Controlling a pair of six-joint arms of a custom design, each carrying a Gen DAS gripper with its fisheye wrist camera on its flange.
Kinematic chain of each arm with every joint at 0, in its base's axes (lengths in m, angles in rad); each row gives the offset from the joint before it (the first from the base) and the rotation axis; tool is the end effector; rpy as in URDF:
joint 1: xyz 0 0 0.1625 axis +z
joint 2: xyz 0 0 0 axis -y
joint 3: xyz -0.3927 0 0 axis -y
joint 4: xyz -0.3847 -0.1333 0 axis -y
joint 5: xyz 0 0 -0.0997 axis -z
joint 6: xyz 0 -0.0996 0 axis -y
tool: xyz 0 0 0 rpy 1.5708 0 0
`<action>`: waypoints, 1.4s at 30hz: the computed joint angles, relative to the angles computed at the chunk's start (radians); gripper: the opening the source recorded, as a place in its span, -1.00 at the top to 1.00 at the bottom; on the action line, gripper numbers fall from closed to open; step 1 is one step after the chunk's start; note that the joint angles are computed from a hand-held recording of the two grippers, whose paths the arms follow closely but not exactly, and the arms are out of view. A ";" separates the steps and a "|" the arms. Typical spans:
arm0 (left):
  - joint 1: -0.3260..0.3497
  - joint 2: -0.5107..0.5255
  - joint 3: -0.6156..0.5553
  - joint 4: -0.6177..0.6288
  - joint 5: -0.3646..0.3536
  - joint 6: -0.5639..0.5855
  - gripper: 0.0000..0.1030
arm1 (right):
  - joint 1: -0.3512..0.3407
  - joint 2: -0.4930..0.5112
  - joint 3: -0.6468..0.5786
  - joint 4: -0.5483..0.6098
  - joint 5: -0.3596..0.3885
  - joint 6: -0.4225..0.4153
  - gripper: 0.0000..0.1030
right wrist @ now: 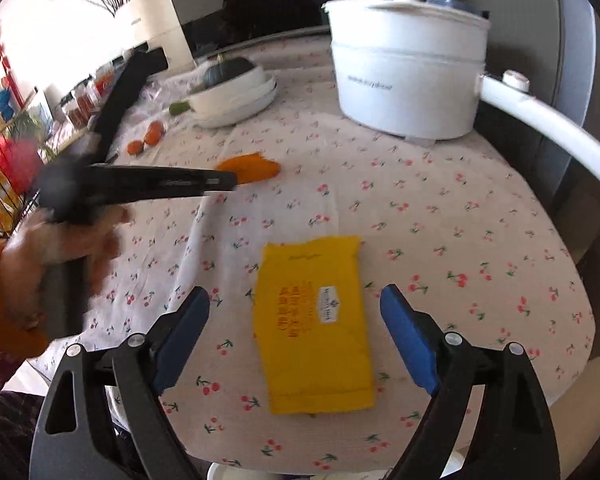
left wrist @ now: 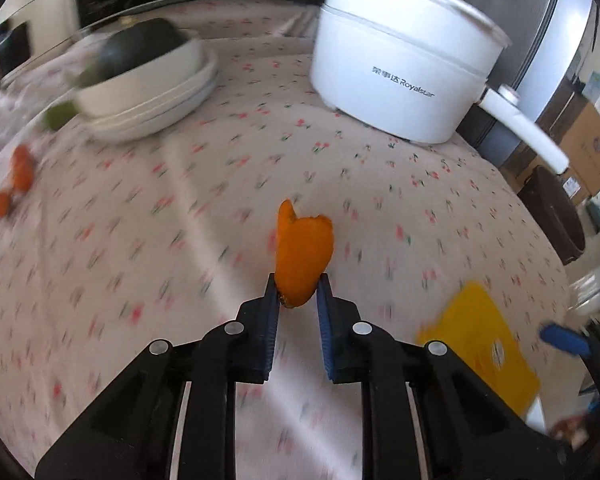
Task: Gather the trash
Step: 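Grasp the orange peel piece with the left gripper while the right holds the packet, then carry the packet and orange peel over the white bin and open both grippers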
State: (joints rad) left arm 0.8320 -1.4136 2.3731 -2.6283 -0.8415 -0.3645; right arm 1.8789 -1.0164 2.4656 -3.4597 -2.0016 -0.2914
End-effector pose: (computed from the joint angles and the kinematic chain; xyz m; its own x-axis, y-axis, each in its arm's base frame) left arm -0.1142 -0.4219 0.1712 -0.7949 0.1618 -0.5847 0.4140 0.8492 -0.3278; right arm 0.2033 -0.3363 0.0751 -0.8021 -0.3494 0.4842 -0.5271 0.7954 -0.2992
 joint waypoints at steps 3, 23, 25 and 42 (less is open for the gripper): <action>-0.042 -0.121 0.062 0.086 -0.002 -0.077 0.66 | -0.014 0.018 -0.024 0.047 -0.015 0.056 -0.65; -0.356 -0.686 0.244 0.670 0.089 -0.556 0.65 | 0.036 0.130 -0.035 -0.100 -0.171 0.065 0.48; -0.362 -0.692 0.243 0.678 0.098 -0.561 0.65 | 0.047 0.125 -0.031 -0.108 -0.173 0.063 0.48; -0.117 -0.600 0.241 0.386 -0.142 -0.507 -0.03 | 0.078 0.028 0.004 -0.090 -0.100 0.092 0.48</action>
State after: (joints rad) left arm 0.7151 -2.0134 2.6136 -2.2427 -0.9835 -0.8710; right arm 1.9565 -0.9883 2.4691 -3.5497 -2.1012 -0.1998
